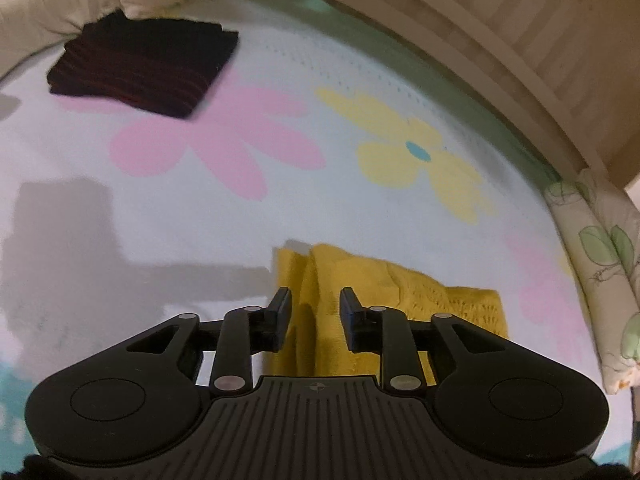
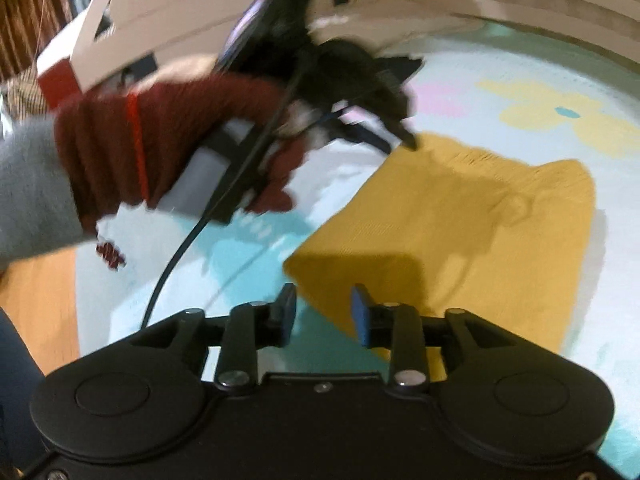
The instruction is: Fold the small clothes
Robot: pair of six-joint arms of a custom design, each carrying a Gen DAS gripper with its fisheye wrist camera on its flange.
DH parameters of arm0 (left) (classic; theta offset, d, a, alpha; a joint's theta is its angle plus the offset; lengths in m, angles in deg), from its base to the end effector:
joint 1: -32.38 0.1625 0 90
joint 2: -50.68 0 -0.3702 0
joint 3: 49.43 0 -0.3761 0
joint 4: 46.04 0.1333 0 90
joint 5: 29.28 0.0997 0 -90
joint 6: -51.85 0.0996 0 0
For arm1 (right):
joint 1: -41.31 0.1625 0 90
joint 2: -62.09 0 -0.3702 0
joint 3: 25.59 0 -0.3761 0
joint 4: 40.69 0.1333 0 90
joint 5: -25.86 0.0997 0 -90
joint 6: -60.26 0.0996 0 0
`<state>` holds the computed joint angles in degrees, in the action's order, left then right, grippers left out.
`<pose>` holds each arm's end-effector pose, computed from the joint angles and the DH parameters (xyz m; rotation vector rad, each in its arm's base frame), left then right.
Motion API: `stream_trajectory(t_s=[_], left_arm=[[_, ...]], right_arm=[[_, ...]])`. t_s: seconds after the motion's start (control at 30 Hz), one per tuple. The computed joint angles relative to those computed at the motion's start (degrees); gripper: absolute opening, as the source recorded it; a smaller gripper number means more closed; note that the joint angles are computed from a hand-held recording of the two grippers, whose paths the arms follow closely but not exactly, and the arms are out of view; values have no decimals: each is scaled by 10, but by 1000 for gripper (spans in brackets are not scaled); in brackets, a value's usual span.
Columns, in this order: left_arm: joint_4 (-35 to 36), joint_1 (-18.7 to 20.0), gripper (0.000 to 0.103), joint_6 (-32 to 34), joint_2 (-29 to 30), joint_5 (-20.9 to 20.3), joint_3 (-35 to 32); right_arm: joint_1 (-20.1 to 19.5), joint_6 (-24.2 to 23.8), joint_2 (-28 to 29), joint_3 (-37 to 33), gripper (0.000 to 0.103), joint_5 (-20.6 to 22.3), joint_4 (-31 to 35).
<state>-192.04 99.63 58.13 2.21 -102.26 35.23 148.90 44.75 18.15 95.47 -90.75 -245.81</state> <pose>-0.1112 -0.6854 0.1617 0.6415 2.7748 -0.5530 0.2307 -0.4344 0.0440 0.5286 -2.5093 0.8909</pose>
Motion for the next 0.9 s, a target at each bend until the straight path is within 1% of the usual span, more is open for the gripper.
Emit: stream_trajectory(t_s=[0.07, 0.1, 0.13, 0.2, 0.3, 0.37, 0.4, 0.43, 0.5, 0.53, 0.57, 0.63, 0.67, 0.7, 0.77, 0.8, 0.87, 0.9], left_arm=[[12, -3, 34, 8, -10, 4, 6], [16, -5, 34, 14, -15, 6, 10], [22, -9, 34, 21, -21, 9, 16], [28, -14, 34, 33, -33, 7, 32], [35, -20, 34, 47, -46, -1, 56], [44, -22, 34, 53, -54, -7, 68], [47, -22, 34, 55, -57, -8, 73], [54, -22, 34, 56, -59, -8, 76], [66, -21, 35, 63, -63, 3, 86], [78, -21, 35, 69, -61, 12, 86], [99, -19, 35, 69, -59, 20, 83], [138, -9, 35, 60, -55, 13, 72], [140, -5, 35, 61, -56, 7, 74], [132, -6, 35, 74, -60, 8, 80], [136, -9, 35, 90, -62, 13, 81], [138, -8, 35, 86, -65, 10, 81], [144, -1, 36, 70, -70, -7, 79], [149, 6, 40, 60, -73, -23, 76]], right_arm=[[-2, -1, -9, 5, 44, -13, -25], [-5, 1, -12, 8, 49, -20, -37], [-7, 8, -15, 10, 57, -30, -49], [-21, 22, -22, 14, 63, -32, -71], [-46, 46, -29, 11, 63, -22, -90], [-64, 68, -28, 1, 66, -7, -100], [-71, 81, -26, -5, 70, 1, -102], [-82, 95, -29, -5, 77, 15, -105], [-102, 123, -27, -8, 82, 40, -112], [-115, 139, -27, -9, 82, 53, -116], [-124, 157, -25, -10, 82, 58, -118], [-132, 187, -20, -13, 81, 52, -125], [-136, 193, -21, -15, 81, 46, -123], [-133, 194, -20, -18, 81, 29, -126], [-122, 187, -15, -37, 82, -30, -106], [-123, 190, -17, -40, 82, -40, -97], [-137, 205, -26, -26, 82, -11, -112], [-142, 210, -29, -22, 82, -1, -125]])
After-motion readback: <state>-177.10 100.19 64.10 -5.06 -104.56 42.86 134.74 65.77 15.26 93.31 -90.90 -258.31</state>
